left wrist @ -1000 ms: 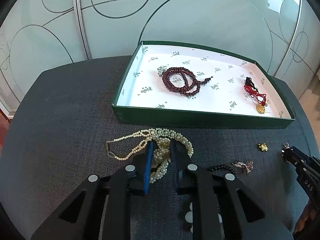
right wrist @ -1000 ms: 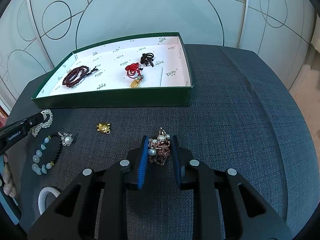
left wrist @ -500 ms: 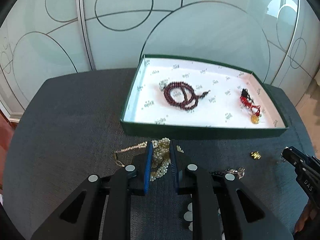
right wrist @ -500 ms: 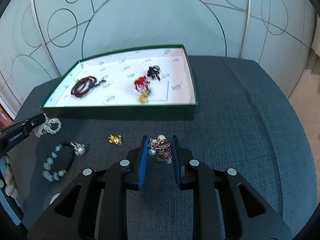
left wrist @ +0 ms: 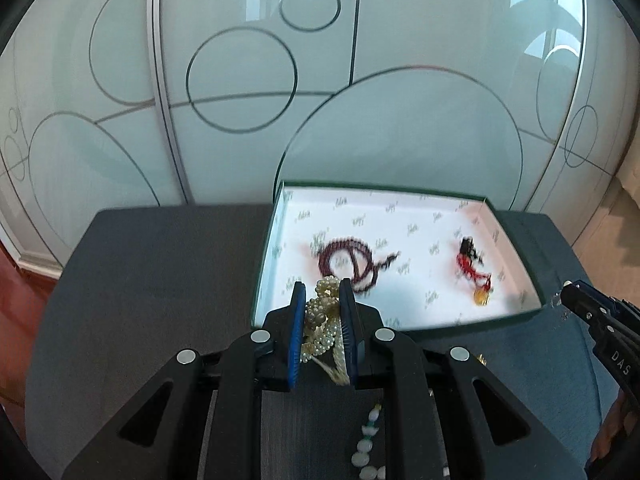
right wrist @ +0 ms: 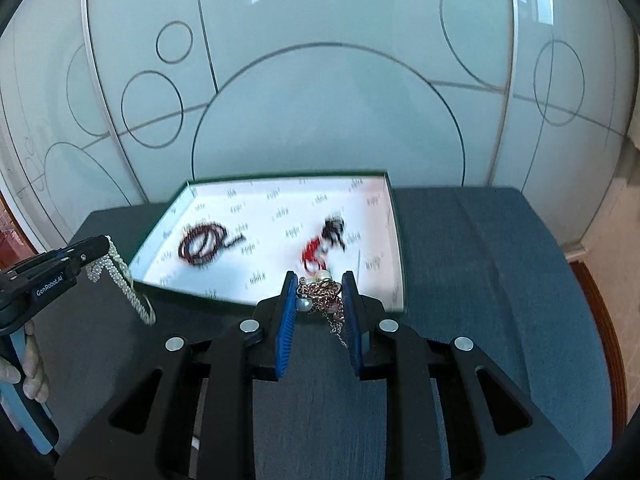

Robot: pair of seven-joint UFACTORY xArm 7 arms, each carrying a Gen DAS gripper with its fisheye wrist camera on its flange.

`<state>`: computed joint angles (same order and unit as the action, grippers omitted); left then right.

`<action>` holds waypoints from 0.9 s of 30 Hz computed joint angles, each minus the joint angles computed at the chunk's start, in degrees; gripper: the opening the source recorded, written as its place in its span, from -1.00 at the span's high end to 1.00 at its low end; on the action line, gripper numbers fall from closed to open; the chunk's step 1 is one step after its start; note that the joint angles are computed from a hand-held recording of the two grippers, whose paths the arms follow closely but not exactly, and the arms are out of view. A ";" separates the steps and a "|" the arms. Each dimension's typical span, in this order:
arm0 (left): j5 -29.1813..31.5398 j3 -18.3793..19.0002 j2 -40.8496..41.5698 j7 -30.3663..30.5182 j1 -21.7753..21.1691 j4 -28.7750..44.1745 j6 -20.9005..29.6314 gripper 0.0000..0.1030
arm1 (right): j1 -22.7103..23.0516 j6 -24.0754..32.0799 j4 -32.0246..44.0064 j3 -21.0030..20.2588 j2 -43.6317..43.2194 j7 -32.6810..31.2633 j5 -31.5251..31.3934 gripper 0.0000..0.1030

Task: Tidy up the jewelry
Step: 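Carry both items into the green box and open both tools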

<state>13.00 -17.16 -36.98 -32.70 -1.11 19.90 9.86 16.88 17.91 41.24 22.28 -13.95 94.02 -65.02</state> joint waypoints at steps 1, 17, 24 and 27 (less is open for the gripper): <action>0.14 -0.05 0.18 0.03 0.25 0.42 -0.10 0.66 | -0.19 -0.18 0.36 -0.13 0.06 0.01 -0.33 0.57; 9.39 -8.37 16.66 -6.55 14.46 13.55 -5.35 0.66 | 1.79 1.69 13.08 -7.36 13.03 0.35 -6.35 0.57; 24.24 -16.20 26.51 -18.91 23.39 17.99 -3.85 0.66 | 5.56 2.11 16.92 -12.69 21.76 -4.89 -1.20 0.57; 29.41 -16.37 29.51 -22.88 23.71 19.17 -2.89 0.66 | 7.20 2.08 18.09 -14.67 24.16 -6.74 0.81 0.57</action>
<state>42.40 -33.53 -7.47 -55.58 22.60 39.07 6.97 24.08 19.98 59.33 7.61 10.21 87.28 -64.21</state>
